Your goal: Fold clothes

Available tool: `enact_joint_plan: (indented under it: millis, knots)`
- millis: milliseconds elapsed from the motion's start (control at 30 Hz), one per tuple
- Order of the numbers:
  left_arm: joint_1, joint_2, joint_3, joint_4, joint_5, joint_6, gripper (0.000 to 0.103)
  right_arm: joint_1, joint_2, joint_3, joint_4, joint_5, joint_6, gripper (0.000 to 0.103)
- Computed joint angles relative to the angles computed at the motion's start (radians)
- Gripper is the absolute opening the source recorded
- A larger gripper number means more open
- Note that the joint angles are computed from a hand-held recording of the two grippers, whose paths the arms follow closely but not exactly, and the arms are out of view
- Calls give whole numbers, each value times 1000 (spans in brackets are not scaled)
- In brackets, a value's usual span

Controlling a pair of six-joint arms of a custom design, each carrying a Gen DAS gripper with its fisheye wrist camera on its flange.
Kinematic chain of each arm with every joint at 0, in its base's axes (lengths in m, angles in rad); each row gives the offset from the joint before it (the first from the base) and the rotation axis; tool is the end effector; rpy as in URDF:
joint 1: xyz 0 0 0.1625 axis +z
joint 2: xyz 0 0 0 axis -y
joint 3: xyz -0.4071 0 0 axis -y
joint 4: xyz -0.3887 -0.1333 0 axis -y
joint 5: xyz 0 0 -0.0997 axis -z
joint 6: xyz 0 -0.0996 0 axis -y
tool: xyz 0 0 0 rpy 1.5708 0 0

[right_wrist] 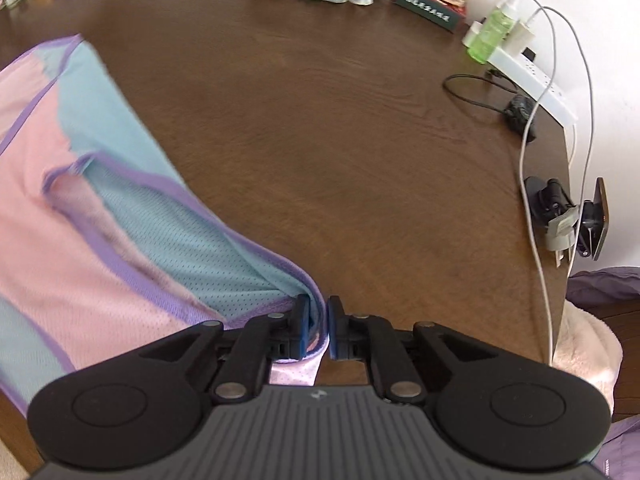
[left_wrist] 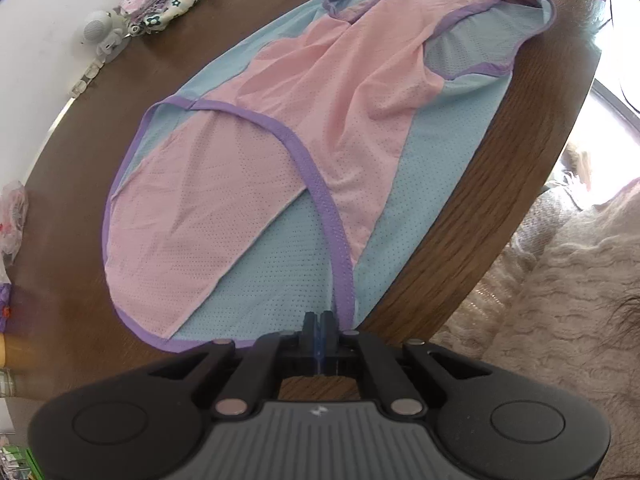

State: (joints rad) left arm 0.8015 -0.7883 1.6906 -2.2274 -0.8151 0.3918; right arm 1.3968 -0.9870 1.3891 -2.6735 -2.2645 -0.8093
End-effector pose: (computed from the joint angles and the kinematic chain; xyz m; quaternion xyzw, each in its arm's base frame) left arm -0.2774 -0.5763 0.0516 0.5438 0.7465 0.0432 0.3810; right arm -0.0539 -0.7090 0.3558 0.1651 -0.8756 0.1338 0.4338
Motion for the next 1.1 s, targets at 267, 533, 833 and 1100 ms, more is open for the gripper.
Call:
enact_joint_plan:
  millis: [267,533,833,1100]
  knots:
    - [27,-9,-22,-50,-82,-77,13,-11,-8,18,-71,64,6,31]
    - [50,-78,78,-397,-196,-55,52,-15,-243,367,-281,272,62,46]
    - [105,-32,48,-403,-296,-66,51,-31,-352,626,-248,590,229,40]
    - [130,-26,64,-461,-335,-26,49,-24,-267,614,-232,617,327,33]
